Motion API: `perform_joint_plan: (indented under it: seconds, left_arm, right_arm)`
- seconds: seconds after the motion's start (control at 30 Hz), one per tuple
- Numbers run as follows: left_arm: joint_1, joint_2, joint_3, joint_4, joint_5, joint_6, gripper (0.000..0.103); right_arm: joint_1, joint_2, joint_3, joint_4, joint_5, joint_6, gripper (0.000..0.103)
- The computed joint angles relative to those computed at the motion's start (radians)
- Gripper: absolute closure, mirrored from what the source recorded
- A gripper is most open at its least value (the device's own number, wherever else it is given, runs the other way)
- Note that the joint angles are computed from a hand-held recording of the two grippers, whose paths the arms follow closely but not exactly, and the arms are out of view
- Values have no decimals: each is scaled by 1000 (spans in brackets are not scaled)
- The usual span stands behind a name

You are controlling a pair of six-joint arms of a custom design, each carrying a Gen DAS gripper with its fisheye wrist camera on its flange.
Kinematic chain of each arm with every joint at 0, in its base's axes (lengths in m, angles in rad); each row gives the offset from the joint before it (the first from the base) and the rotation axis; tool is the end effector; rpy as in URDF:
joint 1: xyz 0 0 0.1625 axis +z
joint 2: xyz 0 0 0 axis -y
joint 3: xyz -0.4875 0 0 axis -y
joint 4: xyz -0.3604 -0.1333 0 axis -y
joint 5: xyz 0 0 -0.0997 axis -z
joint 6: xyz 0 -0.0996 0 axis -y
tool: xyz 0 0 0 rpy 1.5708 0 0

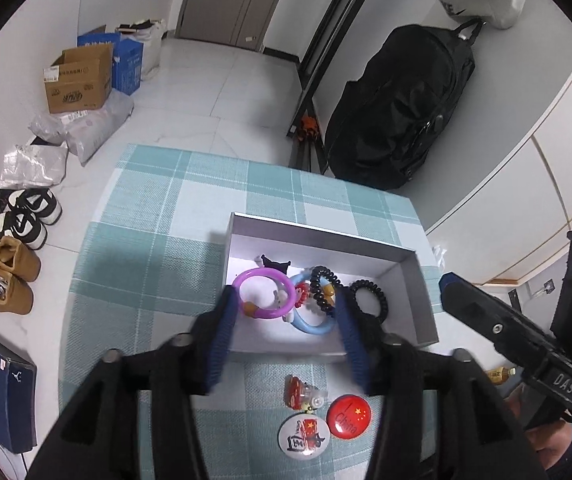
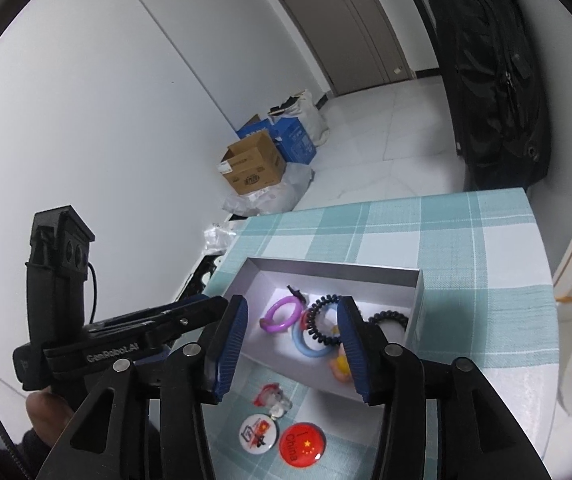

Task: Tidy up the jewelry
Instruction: 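Withdraw both tools from the box toward the remaining trinkets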

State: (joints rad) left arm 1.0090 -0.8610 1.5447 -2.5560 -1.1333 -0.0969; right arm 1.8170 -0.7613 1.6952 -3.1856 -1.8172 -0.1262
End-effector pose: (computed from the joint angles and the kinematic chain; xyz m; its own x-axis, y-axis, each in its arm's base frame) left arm -0.2345 -0.7020 0.2481 -0.8789 0.2961 -0.3739 0.4256 0.8407 -0.3347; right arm 0.2777 -0.6577 0.1968 -0.9464 -0.1816 0.2672 -0.3110 0.7366 -0.6006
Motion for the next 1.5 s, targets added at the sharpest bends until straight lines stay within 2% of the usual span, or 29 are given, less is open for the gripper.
perform_joint_plan:
  seconds: [0.17,0.23,0.33,0.57,0.7,0.87,1.03,1.33,1.5]
  left_arm:
    - [-8,-21,41,-51,-10,12,47]
    - [-9,-32,68,-71,-17,27,46]
    - [-14,-48,123,-112,34,76,46]
    - [18,-83,145,-51,-14,-5,45]
    - [17,-72,136,-19,30,-34,45]
    - [28,-63,137,34,55,-70,45]
    - [24,-71,157,31,88,-68,45]
    - [31,-77,157,67,97,-71,45]
    - [42,-79,145,69,78,-87,45]
  right_arm:
    - [10,-2,27,-11,16,-35,57]
    - [12,-1,41,-17,21,-43,51]
    - [15,-1,64,-21,23,-57,47]
    - [21,-3,112,-17,17,-92,37]
    - [21,5,116,11,-7,-81,36]
    - [16,26,97,71,-47,-59,35]
    - [17,51,72,103,-79,-37,36]
    - [31,123,-24,170,-141,1,36]
    - [48,151,-51,172,-193,-1,43]
